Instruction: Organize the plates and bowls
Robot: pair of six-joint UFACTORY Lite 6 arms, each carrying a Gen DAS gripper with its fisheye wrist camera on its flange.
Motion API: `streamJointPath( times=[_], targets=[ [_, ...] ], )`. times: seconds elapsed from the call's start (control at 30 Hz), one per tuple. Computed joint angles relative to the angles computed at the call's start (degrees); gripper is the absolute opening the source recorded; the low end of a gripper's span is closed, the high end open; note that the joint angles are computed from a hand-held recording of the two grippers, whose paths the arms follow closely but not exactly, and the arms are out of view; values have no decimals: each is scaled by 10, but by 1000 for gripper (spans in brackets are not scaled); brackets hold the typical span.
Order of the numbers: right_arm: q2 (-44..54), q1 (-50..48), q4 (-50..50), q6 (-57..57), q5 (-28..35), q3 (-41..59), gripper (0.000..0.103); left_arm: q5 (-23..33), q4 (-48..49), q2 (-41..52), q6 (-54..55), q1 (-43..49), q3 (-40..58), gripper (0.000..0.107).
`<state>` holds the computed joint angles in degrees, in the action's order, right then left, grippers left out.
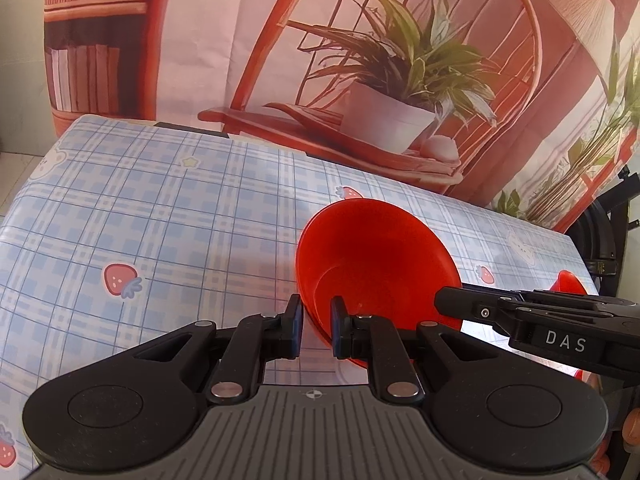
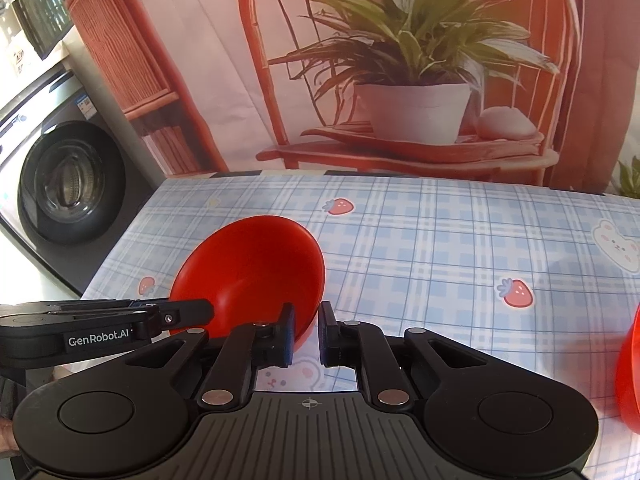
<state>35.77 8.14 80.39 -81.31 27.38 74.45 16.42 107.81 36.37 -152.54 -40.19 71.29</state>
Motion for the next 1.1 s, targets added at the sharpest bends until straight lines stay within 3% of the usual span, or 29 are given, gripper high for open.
streamJointPath(
  times=[0.33,0.67,0.9,1.1],
  targets=[
    [-149,-42,54,-33,38,-131,9,55,-204,-105,201,-65,-40,15],
    [-348,-125,50,-19,93,-285,9,160,-373,-157,366,-174,-1,16],
    [-471,-247,-23,18,162,-360,8,242,-433,-108,439,-259,113,17],
    [-498,-407,-68,-9,281,-376,9,304,-512,7,546,-304,299,17]
  ],
)
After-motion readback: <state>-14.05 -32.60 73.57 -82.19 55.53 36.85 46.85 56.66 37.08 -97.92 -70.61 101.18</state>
